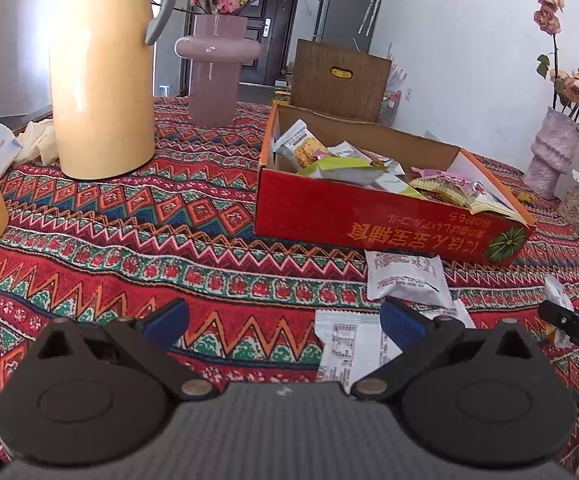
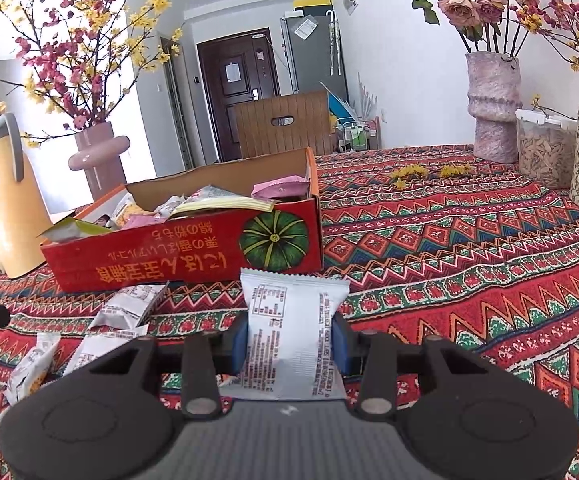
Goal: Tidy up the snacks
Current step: 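Grasp a white packet with the right tool while the left tool grasps another white packet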
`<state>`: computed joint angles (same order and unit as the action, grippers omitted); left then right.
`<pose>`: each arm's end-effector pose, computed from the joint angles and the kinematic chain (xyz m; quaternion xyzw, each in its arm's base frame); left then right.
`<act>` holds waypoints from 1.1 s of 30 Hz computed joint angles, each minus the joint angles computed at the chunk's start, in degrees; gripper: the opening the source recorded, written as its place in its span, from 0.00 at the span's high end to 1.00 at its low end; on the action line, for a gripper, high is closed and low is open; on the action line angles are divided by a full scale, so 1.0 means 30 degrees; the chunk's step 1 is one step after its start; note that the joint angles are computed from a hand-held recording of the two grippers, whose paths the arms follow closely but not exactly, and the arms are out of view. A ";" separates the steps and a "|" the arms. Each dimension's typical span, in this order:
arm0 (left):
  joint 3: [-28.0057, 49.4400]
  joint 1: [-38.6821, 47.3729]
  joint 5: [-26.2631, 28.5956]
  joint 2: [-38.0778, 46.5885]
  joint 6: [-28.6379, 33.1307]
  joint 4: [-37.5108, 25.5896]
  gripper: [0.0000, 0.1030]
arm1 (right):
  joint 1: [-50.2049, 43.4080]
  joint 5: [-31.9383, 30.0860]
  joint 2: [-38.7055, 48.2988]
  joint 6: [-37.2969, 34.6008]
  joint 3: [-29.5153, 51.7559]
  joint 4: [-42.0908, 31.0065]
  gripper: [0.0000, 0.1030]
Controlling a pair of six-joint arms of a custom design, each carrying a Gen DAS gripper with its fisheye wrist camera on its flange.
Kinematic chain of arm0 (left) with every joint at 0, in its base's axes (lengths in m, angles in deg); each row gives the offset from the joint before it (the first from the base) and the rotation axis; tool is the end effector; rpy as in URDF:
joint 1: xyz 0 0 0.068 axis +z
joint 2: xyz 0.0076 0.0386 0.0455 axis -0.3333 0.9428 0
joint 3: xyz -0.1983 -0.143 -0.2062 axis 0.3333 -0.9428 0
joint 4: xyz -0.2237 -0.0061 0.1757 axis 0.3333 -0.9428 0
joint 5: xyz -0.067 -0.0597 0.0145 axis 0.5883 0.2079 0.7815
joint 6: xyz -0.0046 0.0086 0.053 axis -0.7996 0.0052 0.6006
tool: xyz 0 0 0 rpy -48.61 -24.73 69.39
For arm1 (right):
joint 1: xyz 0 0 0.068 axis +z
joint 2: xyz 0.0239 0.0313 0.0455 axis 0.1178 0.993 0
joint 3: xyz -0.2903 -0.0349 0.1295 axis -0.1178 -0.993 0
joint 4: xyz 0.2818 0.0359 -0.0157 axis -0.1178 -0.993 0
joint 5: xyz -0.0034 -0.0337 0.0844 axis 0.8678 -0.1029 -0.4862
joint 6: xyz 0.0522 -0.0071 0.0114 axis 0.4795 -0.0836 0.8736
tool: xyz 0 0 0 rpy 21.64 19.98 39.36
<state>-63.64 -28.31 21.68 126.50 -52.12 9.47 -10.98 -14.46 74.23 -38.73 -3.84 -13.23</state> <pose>0.2535 -0.0432 0.1451 0.0454 0.9015 -0.1012 0.4182 0.1956 -0.0542 0.0943 0.1072 0.8573 0.0377 0.5021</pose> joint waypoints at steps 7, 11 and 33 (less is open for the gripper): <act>0.0486 -0.1628 -0.0615 0.0547 -0.0048 -0.1056 0.00 | -0.0387 -0.0669 0.0386 0.0138 -0.0224 0.0889 0.61; 0.0820 -0.2116 -0.0802 0.1348 -0.0177 -0.1203 0.00 | -0.0628 -0.1153 0.0586 0.0146 -0.0375 0.1381 0.61; 0.0600 -0.2188 -0.1021 0.1844 -0.0875 -0.0535 0.59 | -0.0825 -0.1603 0.0891 0.0133 -0.0617 0.2227 0.61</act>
<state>-61.84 -34.88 18.62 132.03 -54.74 7.87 -13.45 -19.27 76.90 -38.32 -5.69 -6.55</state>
